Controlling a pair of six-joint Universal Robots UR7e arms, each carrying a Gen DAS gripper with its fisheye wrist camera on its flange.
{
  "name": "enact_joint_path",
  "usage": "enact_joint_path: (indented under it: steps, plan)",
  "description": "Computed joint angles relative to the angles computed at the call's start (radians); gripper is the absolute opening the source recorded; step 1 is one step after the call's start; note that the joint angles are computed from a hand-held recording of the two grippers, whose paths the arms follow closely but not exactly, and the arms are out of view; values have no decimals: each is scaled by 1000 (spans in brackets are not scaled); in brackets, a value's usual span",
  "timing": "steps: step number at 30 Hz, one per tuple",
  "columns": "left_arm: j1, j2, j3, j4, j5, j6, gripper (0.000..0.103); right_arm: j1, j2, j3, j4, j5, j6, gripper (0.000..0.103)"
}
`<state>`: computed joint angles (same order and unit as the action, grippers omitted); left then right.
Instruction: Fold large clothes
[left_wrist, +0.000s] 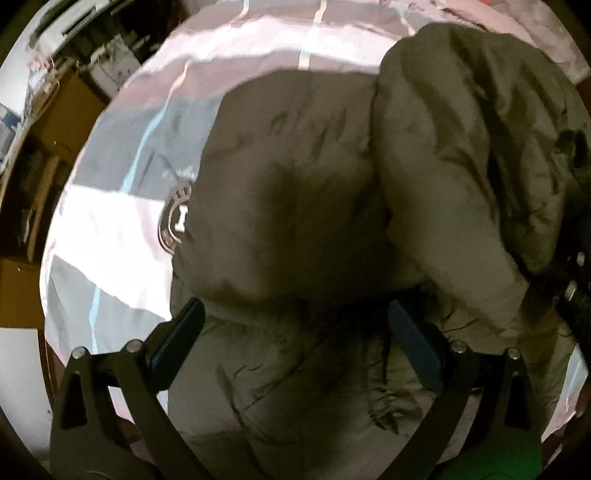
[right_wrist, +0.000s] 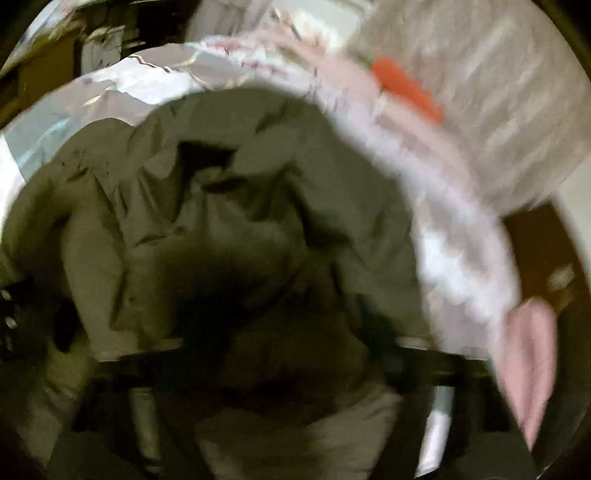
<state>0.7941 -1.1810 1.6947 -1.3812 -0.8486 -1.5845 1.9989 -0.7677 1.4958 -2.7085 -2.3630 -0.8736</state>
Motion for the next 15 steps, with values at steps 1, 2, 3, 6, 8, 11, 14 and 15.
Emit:
enact_joint_path:
  steps: [1,2,3,6,8,11,14,15]
  plan:
    - [4,-2,5,-11,-6,5,101,-8,-11,-20,101,18,99,18]
    - [6,-4,7,-16,-12,8,101,-17,-21,-36,170,46,169,14]
    - [7,-3,6,-13,-15,7,101,-27,-37,-48,214,91,216,11]
    - [1,1,-4,24,-3,-3,101,-36,-98,-33,196,180,270,9]
    - [-2,-6,-3,30,5,-6,101,-38,-146,-15,150,244,276,8]
    - [-9,-18,1,24,10,-14,101,-45,-243,12,115,343,301,0]
    - [-14,-24,3,29,20,-19,101,-52,-351,61,95,424,304,0]
    - [-16,-22,0,36,22,-24,101,-61,-371,60,135,446,309,0]
